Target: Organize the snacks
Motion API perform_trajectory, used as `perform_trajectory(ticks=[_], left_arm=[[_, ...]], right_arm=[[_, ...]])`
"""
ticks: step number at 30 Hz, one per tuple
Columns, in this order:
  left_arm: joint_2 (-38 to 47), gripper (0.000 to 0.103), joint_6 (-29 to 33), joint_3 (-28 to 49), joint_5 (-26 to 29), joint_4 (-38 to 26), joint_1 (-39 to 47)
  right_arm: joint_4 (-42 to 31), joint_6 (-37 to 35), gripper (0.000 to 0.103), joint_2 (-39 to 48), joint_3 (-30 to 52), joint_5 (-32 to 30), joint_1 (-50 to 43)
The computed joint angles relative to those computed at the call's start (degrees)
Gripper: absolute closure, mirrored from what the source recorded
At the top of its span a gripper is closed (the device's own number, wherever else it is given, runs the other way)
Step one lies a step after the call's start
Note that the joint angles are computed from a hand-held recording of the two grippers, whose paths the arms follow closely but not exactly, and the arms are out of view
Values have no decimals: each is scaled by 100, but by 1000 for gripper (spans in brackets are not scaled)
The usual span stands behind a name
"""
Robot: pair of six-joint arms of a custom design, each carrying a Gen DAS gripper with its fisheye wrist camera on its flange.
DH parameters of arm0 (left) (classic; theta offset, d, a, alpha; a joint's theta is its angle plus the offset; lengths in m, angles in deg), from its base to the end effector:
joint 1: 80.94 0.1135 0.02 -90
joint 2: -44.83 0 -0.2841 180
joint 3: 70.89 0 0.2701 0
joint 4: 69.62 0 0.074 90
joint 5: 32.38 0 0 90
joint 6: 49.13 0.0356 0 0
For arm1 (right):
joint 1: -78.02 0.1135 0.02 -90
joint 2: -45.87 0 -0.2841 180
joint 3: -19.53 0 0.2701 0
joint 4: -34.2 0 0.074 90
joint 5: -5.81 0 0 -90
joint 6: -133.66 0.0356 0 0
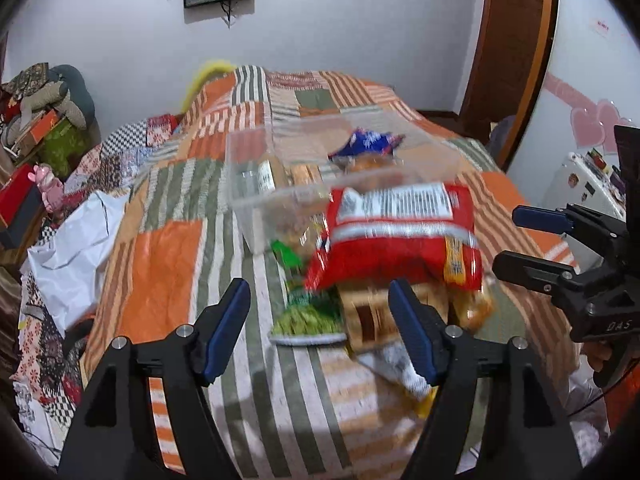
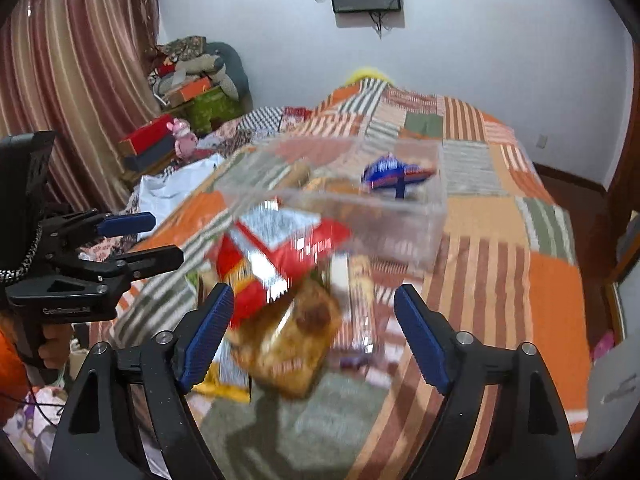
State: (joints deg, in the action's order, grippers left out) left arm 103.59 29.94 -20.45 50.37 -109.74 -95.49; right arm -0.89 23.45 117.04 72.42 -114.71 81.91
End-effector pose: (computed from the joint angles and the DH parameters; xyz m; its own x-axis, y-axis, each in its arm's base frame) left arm 0.2068 -0.0490 0.2355 -0.7430 -0.0015 -0.6693 0.0278 0.9991 -0.0331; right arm 0.2454 0.0348 0.2137 -0.6267 -0.3409 -0.7007 -0.6151 0.7685 0.1763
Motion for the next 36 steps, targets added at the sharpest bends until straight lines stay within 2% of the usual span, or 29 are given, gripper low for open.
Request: perform_trajectory(ticks=[4, 13, 22, 26, 28, 36], left_arm=[[-111, 23, -143, -218, -153, 27, -171], [67, 23, -452, -408, 115, 328, -393], [708, 22, -636, -215, 160, 645, -814], [1029, 22, -729, -110, 215, 811, -783], [1176, 18, -788, -76, 156, 900, -777], [1619, 17, -887, 36, 147, 1197, -661]], right_arm=[[236, 180, 23, 181, -192, 88, 119], [430, 506, 24, 502, -228, -68, 126], [116, -131, 28, 301, -418, -64, -409], [-113, -403, 38, 395, -429, -136, -617], [-199, -535, 41, 466, -411, -209, -673], [-118, -376, 41, 713, -214, -306, -424]])
